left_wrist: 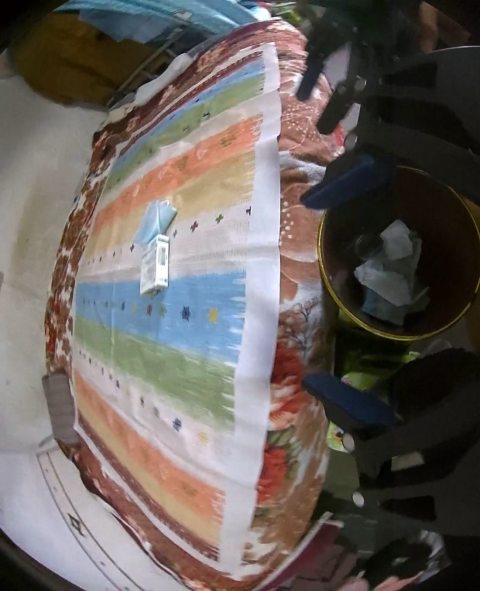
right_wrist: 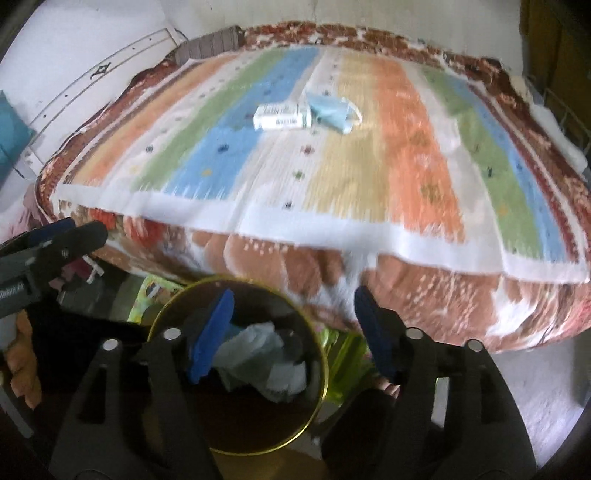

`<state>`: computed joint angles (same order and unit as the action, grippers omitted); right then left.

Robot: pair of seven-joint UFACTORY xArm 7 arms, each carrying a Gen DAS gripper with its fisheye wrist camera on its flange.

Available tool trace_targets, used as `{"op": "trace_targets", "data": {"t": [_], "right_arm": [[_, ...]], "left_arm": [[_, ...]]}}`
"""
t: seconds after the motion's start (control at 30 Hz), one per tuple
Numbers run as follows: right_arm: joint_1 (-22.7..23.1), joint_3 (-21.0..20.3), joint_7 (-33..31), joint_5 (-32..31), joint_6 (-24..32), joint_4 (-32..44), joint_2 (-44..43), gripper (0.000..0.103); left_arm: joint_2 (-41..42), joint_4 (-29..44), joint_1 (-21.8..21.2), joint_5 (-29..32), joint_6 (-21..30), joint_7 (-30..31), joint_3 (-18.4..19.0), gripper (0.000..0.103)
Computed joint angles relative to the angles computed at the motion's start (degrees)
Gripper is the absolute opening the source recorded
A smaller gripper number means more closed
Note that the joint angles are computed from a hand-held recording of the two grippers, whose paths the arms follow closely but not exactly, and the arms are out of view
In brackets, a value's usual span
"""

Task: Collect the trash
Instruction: 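Move both open grippers back toward the white box and blue mask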

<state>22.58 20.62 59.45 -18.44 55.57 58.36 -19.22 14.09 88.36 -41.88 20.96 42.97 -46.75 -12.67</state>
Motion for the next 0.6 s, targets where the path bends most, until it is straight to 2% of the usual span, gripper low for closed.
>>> {"op": "trace_targets", "data": {"t": [0.07,0.17,0.23,0.33,0.47,0.6], "right_arm": [[-0.46,-0.59,-0.61,-0.63,-0.68,0.25,-0.2,0.076],[-1.53,-1.36,-1.24,-1.31,-3.15,0.46,-0.25,0.088],[-2.8,-1.56,-1.68,-3.11,-4.02,1.36,0.17,0.092],[-4.17,-1.76,-2.39,-5.3,-4.42,2.75,1.41,0.094],[-5.11,-2.64,-3.26,-6.56,-5.95,3.77,2.89,0.094],[-5.85,-3.09,-3.01,-8.37,-6.92,4.55,3.82,0.094]], "left_arm": [[1.05,1.61,0.21,-0.53,0.4,2.17,-0.18,0.097],[3.05,5.58,-1.63,4.63,3.66,0.45,1.56,0.097],[4.68,8.07,-1.01,3.16,3.73,3.0,1.43,0.097],[7.76,13.0,-1.41,3.53,4.51,5.49,2.51,0.097],[12.06,19.21,-1.95,1.18,5.63,11.17,3.02,0.097],[14.31,23.34,-4.85,4.48,8.63,10.61,6.34,0.097]]}}
